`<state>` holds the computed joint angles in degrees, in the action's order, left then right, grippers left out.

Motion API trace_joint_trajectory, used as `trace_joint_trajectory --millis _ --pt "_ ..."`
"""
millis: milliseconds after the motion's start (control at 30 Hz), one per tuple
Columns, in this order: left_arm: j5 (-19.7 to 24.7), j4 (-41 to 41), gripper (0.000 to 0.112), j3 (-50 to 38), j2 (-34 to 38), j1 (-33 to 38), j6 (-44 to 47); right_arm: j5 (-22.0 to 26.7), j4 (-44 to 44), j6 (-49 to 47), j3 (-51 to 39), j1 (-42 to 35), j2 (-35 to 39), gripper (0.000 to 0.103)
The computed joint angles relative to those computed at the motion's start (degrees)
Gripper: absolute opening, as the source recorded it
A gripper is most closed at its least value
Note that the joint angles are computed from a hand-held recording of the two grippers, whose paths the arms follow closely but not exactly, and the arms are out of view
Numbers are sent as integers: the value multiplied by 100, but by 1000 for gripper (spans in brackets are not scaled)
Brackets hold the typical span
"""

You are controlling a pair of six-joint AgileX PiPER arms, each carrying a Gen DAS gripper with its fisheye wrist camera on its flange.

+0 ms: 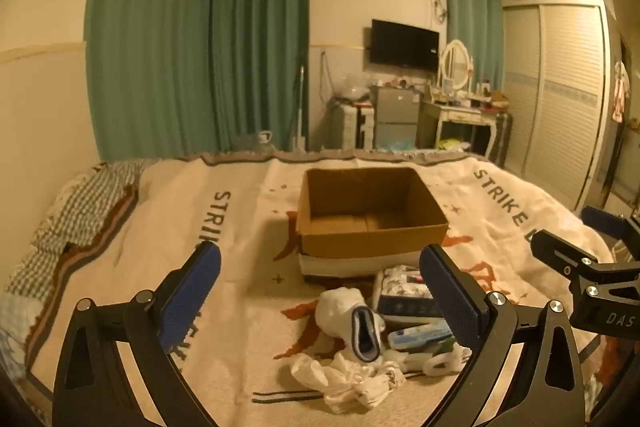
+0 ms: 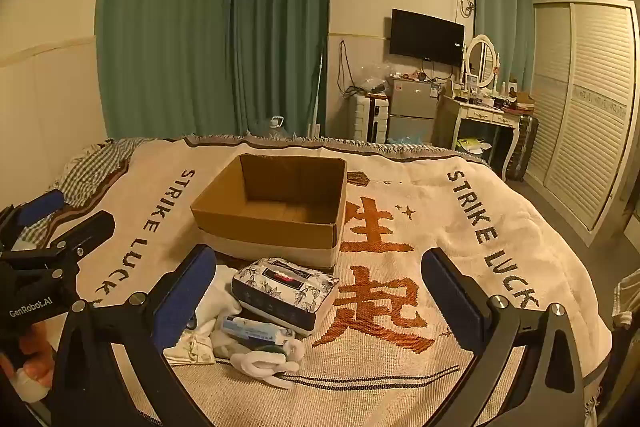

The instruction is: Organize soft objects

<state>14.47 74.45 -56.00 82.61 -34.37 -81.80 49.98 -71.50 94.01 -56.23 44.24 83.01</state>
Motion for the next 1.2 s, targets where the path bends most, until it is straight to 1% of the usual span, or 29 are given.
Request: trace_joint_trajectory --millis 133,200,267,333,367,533,600,667,800,1133,1200 --pt "77 104 102 -20 19 -52 -107 32 21 -11 6 42 -25 103" --pt "-48 313 102 59 4 31 -346 -27 -54 88 59 9 33 103" --pt "-68 280 102 55 -21 38 -316 18 -35 79 62 46 23 103" --pt "-85 334 102 54 -16 48 -353 -49 -50 91 96 -9 19 103" --pt "-38 183 102 44 -46 15 -218 -33 -23 56 49 -5 43 103" --pt "3 258 102 71 -76 -21 -301 14 64 -53 -68 17 102 103" --pt "-36 90 102 66 -104 35 -103 19 71 -58 -70 16 105 103" --pt "-92 97 102 82 -114 103 -97 9 66 -47 -41 11 90 103" --pt "-29 -176 102 44 -120 121 199 4 35 23 25 20 71 103" --pt "-74 68 102 96 -105 179 -29 15 124 -58 -17 23 112 103" --pt "-21 91 102 94 -102 148 -65 12 130 -65 -19 21 116 103"
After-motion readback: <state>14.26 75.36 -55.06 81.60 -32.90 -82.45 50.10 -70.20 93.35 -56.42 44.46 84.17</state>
